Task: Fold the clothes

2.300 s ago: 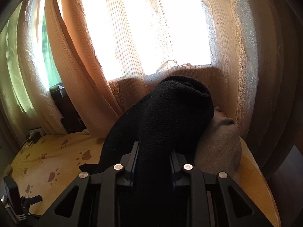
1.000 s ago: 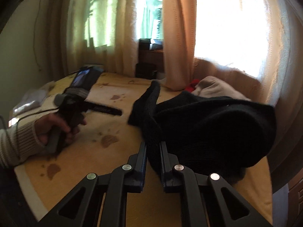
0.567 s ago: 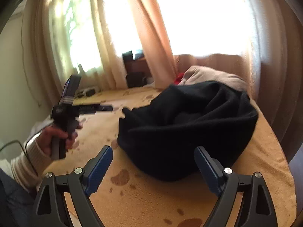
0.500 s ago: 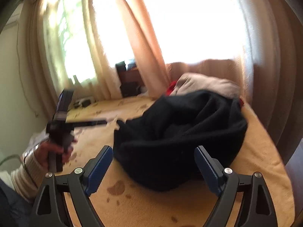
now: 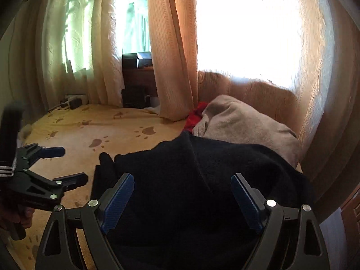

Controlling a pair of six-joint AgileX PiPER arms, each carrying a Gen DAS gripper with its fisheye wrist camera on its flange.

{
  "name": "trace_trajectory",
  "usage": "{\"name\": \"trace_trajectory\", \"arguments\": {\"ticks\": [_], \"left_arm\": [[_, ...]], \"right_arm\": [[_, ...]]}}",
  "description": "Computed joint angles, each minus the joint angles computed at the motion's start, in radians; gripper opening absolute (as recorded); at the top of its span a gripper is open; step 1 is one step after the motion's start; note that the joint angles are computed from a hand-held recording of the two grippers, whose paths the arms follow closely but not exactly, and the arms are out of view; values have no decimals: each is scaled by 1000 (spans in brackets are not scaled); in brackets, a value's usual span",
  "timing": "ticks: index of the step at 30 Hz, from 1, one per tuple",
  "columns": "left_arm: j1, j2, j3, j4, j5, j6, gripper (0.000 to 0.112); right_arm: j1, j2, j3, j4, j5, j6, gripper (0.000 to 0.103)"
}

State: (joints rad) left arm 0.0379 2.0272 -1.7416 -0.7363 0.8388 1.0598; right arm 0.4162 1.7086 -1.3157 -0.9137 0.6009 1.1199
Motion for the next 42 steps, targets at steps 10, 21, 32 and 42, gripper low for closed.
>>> {"name": "trace_trajectory", "arguments": {"ticks": [10, 21, 32, 42], "left_arm": [[-32, -32, 62, 30, -112, 20, 103], [-39, -97, 150, 13, -225, 76, 103], [-37, -164, 251, -56, -336, 172, 103], [-40, -170, 244, -67, -394, 161, 103]], "right_arm": [[42, -27, 72, -123, 48, 214, 29], [202, -207, 175, -283, 30, 400, 7], [189, -65, 75, -200, 201, 244, 75], [55, 31, 42, -106, 116, 174, 28]]}}
